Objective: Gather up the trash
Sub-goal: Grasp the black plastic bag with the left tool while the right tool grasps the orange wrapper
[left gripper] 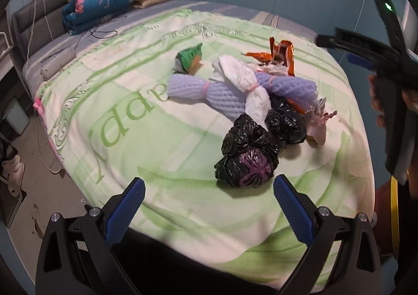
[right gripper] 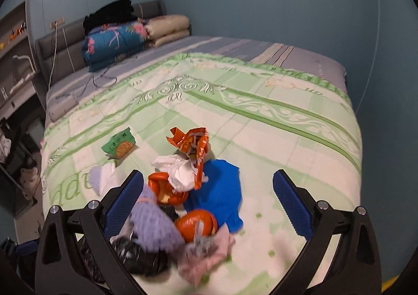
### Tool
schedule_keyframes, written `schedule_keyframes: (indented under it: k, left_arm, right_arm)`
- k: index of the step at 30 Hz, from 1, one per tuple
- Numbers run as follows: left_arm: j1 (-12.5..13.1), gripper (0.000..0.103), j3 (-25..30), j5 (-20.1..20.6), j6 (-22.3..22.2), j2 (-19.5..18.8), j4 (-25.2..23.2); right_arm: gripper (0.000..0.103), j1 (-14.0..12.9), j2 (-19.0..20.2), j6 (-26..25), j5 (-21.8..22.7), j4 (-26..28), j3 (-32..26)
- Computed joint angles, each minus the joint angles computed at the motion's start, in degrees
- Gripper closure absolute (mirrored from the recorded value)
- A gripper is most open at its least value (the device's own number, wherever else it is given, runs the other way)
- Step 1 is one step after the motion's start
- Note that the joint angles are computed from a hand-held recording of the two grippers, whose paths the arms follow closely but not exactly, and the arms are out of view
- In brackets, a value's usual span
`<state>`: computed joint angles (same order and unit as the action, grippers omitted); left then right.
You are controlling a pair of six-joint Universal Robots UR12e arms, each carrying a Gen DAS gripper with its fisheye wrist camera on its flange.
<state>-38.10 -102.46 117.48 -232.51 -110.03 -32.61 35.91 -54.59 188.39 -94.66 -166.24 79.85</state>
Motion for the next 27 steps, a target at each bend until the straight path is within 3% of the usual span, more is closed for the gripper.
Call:
schedule_keyframes:
  k: [3,7,10,12,17,19,20,23,25,27]
  left_arm:
    - [0.89,0.008,0.58,-1.76,0.94,-0.54,-0.26]
    - [1.37,0.008,1.64,-1.24,2.79,-1.57,-1.13]
    - [2.14,0.012,1.59,-2.68,3.67,-2.22,0.45]
    - [2.61,0.019,1.21,-3.98,3.62,-2.48,2.12]
    - [3.26,0.019,-0.48,-6.92,2.62,-2.85,8.02]
    - [3.48,0.026,-0.77,-8.13,3.53,-3.03,9.45]
    - [3.53,0.027,-0.79,-8.58,4.16,-3.18,10.0]
    - [3.63,0.041,-1.14,-10.16,5.84,-3.53,12.48]
    - [3.78,0.053,-1.5,-11.83,6.75,-3.72,14.33]
    - [4.05,0.065,-1.84,-13.09,7.58,-3.91,16.04]
  right_arm:
    - [0.008,-0.03,2.44,-0.83,0.64,3.23,-4.19]
    - [0.008,0.05,5.22,-2.66,1.07,7.32,-8.87]
    - [0.008,0.29,7.46,-2.58,-0.56,10.15,-12.28]
    - [0.008,-0.14,8.54,-1.28,1.01,11.6,-13.97]
    - [0.01,-0.51,10.37,0.6,3.38,15.3,-17.01]
    - [0.023,-0.69,11.0,2.13,4.2,16.82,-18.04]
    - [0.025,-0.65,11.2,2.67,3.75,17.49,-18.39]
    - [0.039,-0.53,11.52,2.58,3.83,18.98,-18.79]
    - [0.058,-0.62,11.49,3.58,4.21,19.44,-18.64]
    - [0.064,-0.85,11.28,4.49,5.61,18.76,-18.07]
